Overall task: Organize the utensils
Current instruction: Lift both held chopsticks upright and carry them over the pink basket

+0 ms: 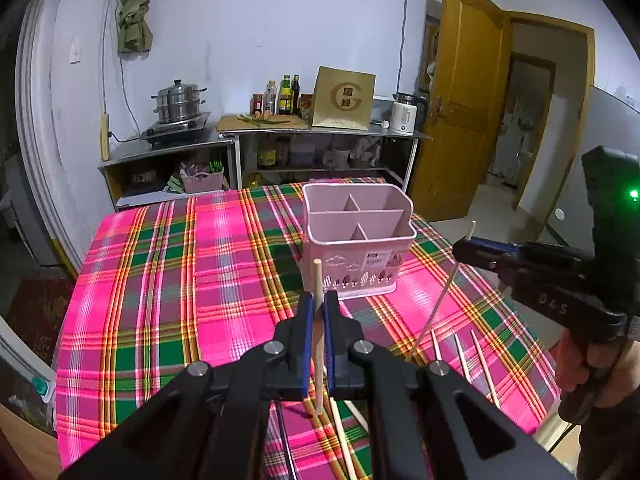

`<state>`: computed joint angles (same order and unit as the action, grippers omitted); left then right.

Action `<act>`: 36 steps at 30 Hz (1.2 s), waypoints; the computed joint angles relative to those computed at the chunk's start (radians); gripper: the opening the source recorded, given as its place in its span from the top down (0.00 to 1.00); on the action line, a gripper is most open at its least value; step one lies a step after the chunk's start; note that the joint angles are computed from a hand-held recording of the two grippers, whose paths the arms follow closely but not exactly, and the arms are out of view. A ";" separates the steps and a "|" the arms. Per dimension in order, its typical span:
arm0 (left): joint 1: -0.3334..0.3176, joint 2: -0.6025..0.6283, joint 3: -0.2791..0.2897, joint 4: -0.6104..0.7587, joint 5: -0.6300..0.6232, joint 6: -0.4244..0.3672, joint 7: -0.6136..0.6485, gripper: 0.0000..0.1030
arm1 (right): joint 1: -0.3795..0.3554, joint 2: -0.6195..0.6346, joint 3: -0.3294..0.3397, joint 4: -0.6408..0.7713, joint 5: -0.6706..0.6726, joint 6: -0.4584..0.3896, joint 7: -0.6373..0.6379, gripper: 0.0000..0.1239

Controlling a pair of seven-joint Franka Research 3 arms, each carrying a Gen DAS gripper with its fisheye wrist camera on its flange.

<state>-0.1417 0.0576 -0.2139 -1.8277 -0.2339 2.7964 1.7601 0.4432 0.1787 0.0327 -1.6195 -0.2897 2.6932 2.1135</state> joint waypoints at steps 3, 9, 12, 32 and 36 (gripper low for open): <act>-0.005 0.022 -0.003 0.042 0.021 -0.014 -0.012 0.94 | -0.003 -0.016 -0.007 -0.015 -0.025 0.016 0.018 0.96; 0.002 0.098 -0.020 0.171 0.033 -0.063 -0.014 0.94 | -0.025 -0.015 -0.011 -0.003 -0.025 0.044 0.018 0.96; 0.003 0.152 -0.028 0.265 0.059 -0.090 -0.031 0.94 | -0.037 0.001 -0.014 0.030 -0.002 0.063 0.003 0.96; -0.060 0.622 -0.044 1.048 0.197 -0.298 -0.108 0.94 | -0.002 0.296 -0.111 0.498 0.079 0.051 -0.051 0.96; -0.084 0.713 -0.034 1.166 0.207 -0.339 -0.112 0.94 | -0.005 0.350 -0.119 0.541 0.114 0.049 -0.065 0.96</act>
<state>-0.2255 0.7709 -0.2476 -0.6613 -0.0268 2.4574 1.6484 0.4380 0.5283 -0.0866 -1.0785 -0.1756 2.7423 2.0489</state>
